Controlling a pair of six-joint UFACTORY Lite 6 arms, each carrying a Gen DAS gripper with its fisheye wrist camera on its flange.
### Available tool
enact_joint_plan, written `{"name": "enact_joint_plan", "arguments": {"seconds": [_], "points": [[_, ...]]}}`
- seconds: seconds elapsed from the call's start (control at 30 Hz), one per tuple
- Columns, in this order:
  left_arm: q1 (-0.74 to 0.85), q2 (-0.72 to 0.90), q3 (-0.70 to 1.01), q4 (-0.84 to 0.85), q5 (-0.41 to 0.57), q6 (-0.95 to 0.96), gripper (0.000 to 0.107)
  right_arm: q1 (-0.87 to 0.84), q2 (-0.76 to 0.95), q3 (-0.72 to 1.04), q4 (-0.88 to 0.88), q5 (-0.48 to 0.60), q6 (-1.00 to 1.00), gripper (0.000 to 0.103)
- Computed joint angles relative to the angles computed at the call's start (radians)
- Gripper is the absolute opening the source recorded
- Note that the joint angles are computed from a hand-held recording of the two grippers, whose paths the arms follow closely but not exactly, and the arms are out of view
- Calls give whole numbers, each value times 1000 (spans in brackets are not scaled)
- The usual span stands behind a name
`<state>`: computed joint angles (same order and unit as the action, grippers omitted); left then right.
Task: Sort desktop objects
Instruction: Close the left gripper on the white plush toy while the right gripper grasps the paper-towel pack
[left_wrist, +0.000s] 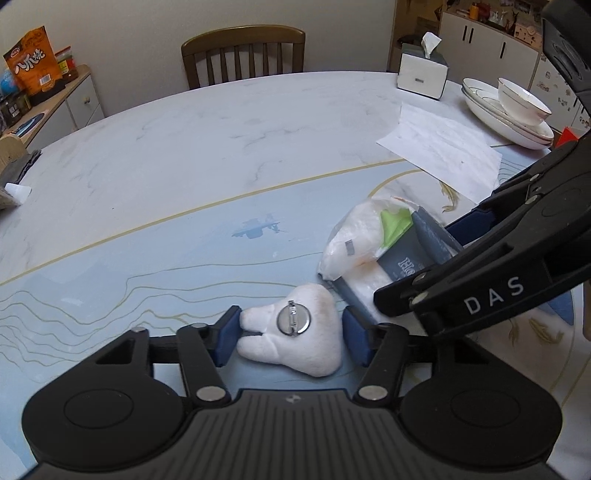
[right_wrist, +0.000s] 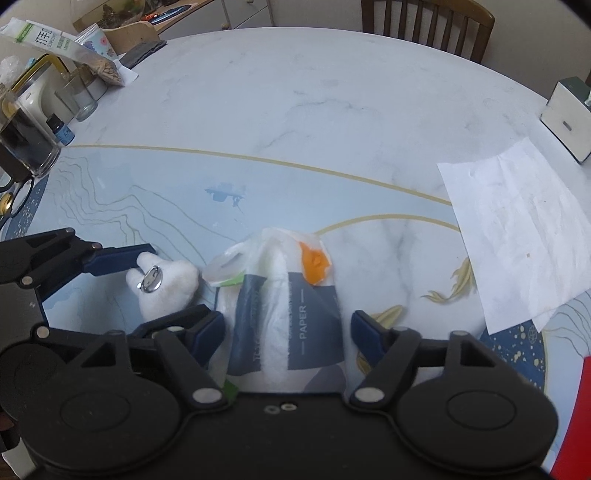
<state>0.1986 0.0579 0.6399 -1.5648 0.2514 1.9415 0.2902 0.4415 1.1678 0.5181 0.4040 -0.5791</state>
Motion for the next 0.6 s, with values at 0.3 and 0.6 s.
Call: {"name": "enact_joint_plan", "arguments": {"seconds": [0.3,0.6], "points": [[3,-50,-31,182,37,-219,55,-35,-90,-96,55,10,-57,42],[-15,-195,-137,381,89,-463,54,-104,-284,-318,103,14,-111,38]]}}
